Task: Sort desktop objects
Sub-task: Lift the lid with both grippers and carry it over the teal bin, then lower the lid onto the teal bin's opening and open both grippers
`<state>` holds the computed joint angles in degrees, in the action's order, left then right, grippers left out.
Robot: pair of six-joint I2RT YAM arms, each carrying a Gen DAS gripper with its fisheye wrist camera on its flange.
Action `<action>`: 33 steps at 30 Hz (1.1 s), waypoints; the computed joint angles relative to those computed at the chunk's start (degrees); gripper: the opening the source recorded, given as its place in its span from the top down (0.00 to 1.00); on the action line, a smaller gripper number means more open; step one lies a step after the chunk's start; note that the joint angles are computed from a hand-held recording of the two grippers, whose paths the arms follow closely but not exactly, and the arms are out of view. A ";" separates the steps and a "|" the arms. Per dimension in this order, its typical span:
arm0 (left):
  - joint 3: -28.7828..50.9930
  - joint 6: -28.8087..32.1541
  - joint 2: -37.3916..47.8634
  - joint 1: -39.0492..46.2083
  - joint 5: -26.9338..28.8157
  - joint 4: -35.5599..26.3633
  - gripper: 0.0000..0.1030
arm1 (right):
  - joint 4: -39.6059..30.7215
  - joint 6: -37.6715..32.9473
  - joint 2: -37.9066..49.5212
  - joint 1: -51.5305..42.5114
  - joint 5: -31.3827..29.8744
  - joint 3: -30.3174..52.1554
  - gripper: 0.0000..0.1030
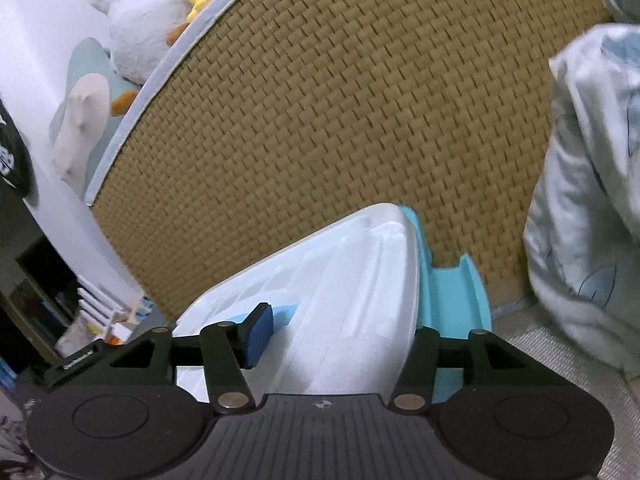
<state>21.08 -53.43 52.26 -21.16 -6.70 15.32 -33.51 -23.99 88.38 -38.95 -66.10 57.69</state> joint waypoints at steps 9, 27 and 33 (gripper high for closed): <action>0.03 2.07 1.94 -1.12 -3.83 1.79 0.64 | 10.59 7.84 -1.22 2.09 3.22 -2.57 0.36; 1.53 8.58 -1.41 -9.05 -14.57 -4.09 0.56 | 30.23 25.09 -4.91 0.59 5.48 -9.94 0.35; 2.34 12.45 -5.83 -16.60 -24.78 -11.01 0.56 | 33.84 24.53 -5.78 -0.39 6.04 -11.45 0.35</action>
